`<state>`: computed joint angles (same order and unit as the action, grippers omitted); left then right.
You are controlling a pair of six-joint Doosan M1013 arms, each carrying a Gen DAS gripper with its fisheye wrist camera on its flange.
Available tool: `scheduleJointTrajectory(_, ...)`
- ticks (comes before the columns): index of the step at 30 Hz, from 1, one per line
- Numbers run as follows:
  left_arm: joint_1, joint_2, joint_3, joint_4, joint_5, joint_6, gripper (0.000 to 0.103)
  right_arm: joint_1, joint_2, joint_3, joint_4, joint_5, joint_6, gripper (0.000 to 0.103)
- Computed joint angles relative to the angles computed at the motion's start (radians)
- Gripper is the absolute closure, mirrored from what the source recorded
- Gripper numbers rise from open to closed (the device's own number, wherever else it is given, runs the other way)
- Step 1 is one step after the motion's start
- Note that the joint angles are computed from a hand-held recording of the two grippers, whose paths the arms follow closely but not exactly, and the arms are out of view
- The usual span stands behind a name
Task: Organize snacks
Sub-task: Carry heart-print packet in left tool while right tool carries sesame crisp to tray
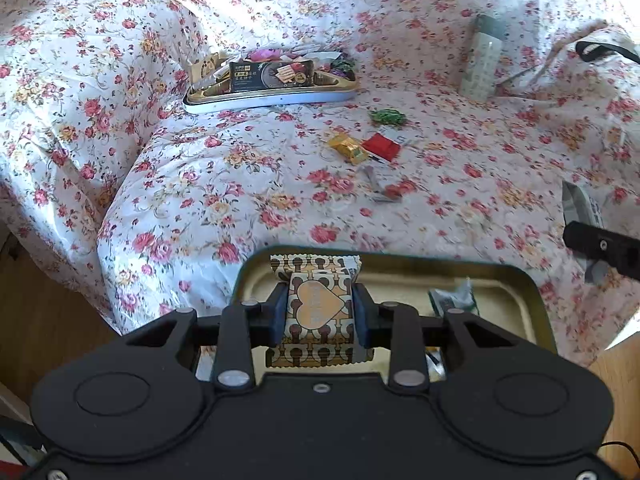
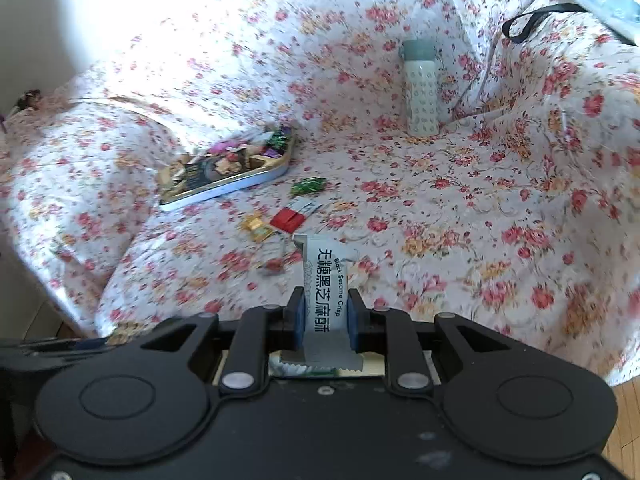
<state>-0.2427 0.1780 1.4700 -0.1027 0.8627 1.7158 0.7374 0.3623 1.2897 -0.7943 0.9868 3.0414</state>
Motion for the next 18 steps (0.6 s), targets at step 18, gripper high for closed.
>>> scheduleJointTrajectory(18,0.03,-0.026,0.044,-0.022,0.035,-0.04,0.061,0.057,0.013,0.003,0.057,0.113,-0.057,0.081)
